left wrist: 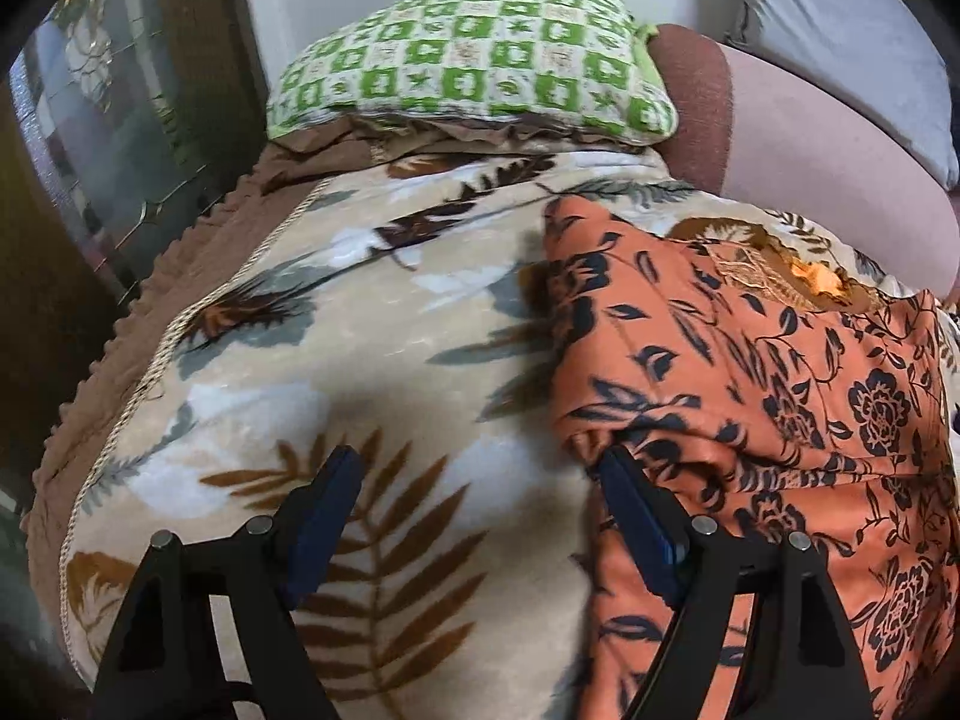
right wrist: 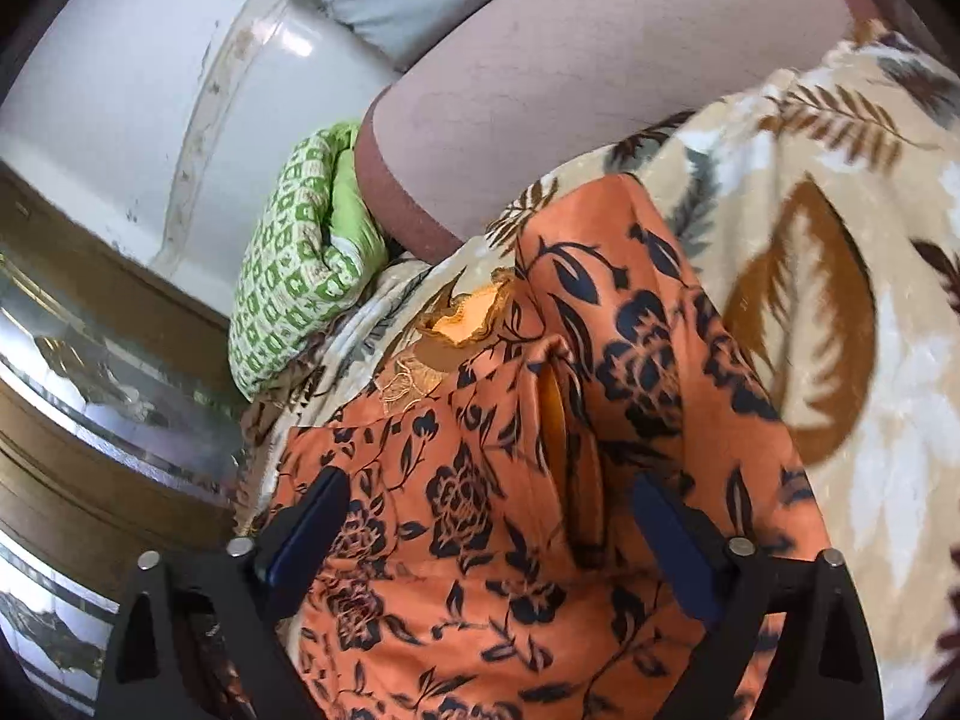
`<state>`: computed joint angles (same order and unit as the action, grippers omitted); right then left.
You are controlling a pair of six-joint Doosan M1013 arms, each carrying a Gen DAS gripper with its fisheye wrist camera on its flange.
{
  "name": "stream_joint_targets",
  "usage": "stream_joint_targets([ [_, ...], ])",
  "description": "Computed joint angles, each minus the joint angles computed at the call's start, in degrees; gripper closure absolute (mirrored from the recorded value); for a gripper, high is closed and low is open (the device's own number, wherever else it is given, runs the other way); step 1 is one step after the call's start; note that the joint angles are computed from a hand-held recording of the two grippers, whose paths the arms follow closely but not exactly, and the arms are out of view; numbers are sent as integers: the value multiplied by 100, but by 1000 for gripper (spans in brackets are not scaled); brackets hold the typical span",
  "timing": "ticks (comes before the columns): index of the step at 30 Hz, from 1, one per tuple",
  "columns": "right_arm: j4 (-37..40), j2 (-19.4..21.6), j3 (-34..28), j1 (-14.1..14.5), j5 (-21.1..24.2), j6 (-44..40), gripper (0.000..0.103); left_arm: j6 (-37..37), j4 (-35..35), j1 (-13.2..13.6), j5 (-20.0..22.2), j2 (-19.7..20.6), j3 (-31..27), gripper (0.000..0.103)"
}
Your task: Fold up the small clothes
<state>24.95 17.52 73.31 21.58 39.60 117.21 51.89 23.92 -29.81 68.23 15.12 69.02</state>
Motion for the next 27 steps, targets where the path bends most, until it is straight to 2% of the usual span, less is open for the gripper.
stream_joint_targets([
  [4, -228, 456, -538, 32, 693, 26, 40, -10, -105, 28, 51, 127, -137, 21],
  [6, -412, 649, -764, 73, 1002, 96, 74, -29, -177, 53, 115, 193, -203, 21],
  [7, -589, 701, -836, 106, 1086, 203, 79, -32, -200, 65, 155, 224, -236, 21],
  [8, -769, 722, -875, 143, 1101, 281, 91, -42, -202, 71, 172, 236, -246, 21],
  [9, -919, 712, -884, 174, 1097, 336, 94, -66, -193, 81, 197, 252, -262, 21],
  [13, -1991, 528, -918, 293, 921, 789, 98, -124, -298, 136, 196, 249, -256, 21],
  [16, -2987, 425, -1030, 327, 993, 1213, 99, -148, -253, 122, 194, 240, -246, 21],
  [17, -2969, 386, -1031, 264, 985, 1150, 99, -135, -234, 114, 208, 248, -255, 21],
  [19, -2031, 360, -987, 81, 856, 604, 98, -134, -217, 109, 238, 260, -270, 21],
  [23, -708, 118, -451, -37, 242, -50, 95, -165, -252, 121, 222, 250, -269, 21],
  [27, -478, -39, -4, 25, -185, -48, 95, -118, -153, 85, 217, 227, -247, 21],
])
